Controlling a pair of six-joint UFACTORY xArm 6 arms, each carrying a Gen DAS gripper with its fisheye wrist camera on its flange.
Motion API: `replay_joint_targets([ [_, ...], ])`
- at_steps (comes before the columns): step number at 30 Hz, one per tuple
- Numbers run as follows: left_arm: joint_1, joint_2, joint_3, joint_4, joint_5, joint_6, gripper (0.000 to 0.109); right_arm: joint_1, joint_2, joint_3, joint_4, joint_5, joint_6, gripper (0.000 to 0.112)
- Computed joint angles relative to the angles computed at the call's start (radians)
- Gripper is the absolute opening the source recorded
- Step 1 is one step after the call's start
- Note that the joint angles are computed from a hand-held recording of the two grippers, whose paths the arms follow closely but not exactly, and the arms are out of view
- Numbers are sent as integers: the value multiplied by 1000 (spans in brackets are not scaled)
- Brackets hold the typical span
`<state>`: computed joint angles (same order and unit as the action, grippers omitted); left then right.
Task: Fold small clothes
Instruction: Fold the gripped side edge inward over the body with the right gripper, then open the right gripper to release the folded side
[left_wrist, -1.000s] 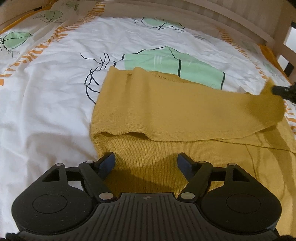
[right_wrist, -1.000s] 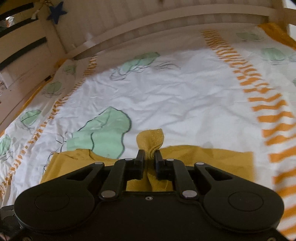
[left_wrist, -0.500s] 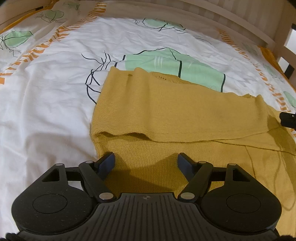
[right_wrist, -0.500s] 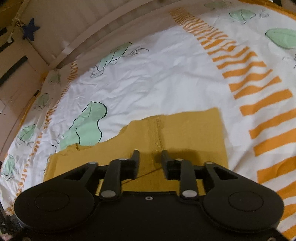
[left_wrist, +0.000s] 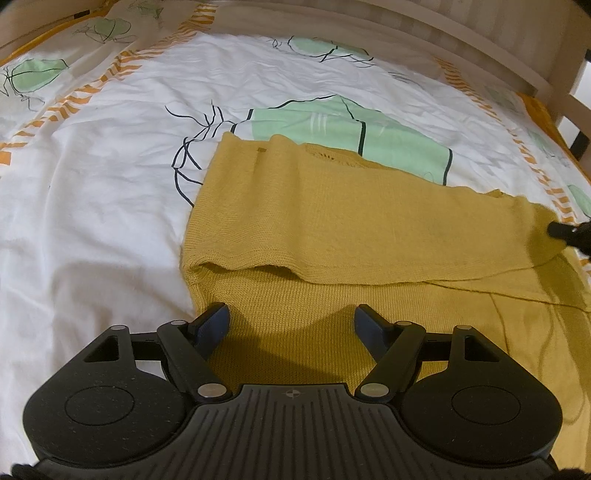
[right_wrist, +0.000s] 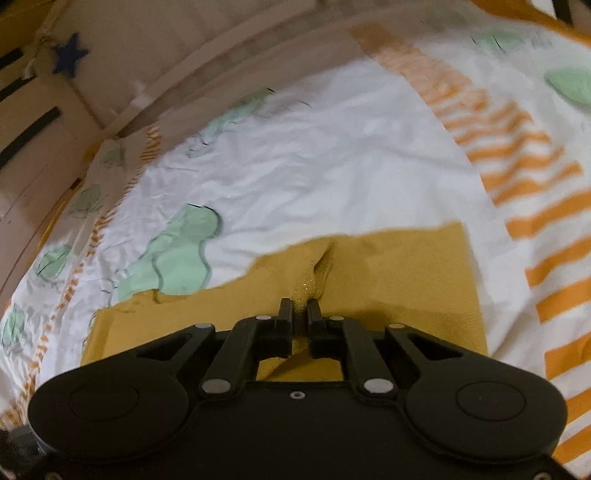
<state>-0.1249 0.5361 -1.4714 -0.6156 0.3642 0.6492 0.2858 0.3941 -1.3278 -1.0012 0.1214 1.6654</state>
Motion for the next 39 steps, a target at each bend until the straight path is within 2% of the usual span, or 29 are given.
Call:
replay_joint_targets([
  [5, -2, 0, 2, -2, -6, 1, 73, 11, -99, 37, -187, 47, 155, 14],
  [7, -2, 0, 3, -1, -7, -1, 73, 19, -152, 79, -211, 103, 170, 14],
  [14, -3, -1, 5, 3, -10, -4, 73, 16, -174, 164, -30, 159, 31, 14],
  [21, -4, -2, 5, 9, -8, -15, 73, 25, -165, 207, 2, 190, 29, 13],
  [26, -3, -1, 1, 15, -5, -21, 73, 55, -168, 204, 12, 254, -29, 13],
  [29, -3, 0, 1, 14, -5, -20, 73, 64, -175, 203, -5, 275, -10, 23],
  [31, -3, 0, 1, 14, -5, -19, 73, 70, -192, 214, -21, 290, 32, 40],
  [33, -3, 0, 2, 11, -7, -16, 73, 81, -215, 231, -38, 312, 65, 63],
  [37, -6, -1, 9, 6, -20, -5, 73, 105, -269, 280, -20, 354, 83, 70],
  [39, -8, -3, 13, -1, -29, 5, 74, 122, -299, 312, 5, 373, 92, 80],
])
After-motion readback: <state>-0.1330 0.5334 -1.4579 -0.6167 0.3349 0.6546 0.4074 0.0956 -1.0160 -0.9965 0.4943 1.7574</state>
